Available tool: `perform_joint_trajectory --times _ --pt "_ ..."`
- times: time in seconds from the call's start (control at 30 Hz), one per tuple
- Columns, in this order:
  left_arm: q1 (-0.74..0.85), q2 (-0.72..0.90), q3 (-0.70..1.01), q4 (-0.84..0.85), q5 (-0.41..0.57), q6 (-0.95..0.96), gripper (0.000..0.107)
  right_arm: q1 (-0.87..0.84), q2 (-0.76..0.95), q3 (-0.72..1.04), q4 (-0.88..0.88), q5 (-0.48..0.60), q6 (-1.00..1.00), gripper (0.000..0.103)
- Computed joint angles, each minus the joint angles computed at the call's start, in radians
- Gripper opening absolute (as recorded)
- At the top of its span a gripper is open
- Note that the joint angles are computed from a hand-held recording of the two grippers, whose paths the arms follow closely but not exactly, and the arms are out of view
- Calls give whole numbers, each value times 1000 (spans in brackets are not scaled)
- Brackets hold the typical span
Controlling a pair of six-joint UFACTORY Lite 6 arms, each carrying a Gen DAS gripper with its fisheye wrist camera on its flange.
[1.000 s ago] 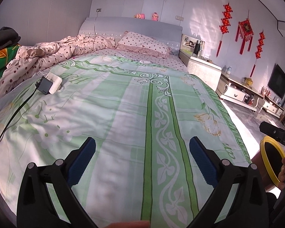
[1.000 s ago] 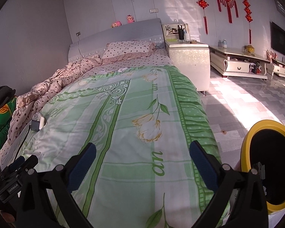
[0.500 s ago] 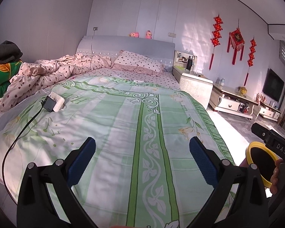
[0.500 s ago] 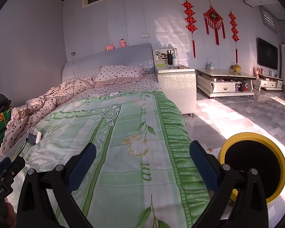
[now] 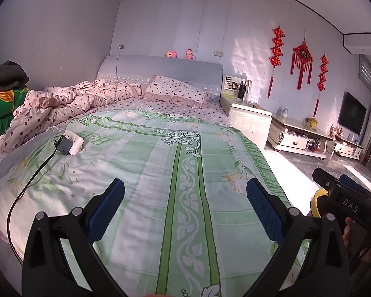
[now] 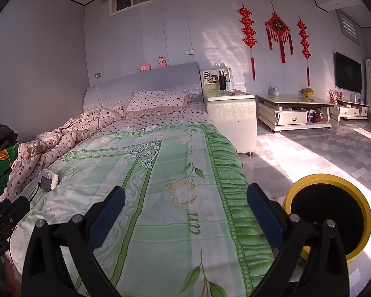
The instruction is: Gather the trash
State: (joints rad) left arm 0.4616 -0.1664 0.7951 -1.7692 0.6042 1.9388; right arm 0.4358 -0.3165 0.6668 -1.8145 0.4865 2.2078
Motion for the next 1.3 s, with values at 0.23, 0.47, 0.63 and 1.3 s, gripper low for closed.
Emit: perform_joint_trajectory --times 0.23,0.47,0.63,1.3 --pt "-3 -10 -13 36 16 -28 95 9 -21 -19 18 8 0 95" --pt "-2 -30 -31 47 27 -40 95 1 -17 -23 18 7 3 95" --pt "1 -33 -32 55 33 -48 95 3 -18 -28 31 9 -9 95" --pt "13 -20 -16 97 55 -96 95 -10 1 -33 17 -8 20 95"
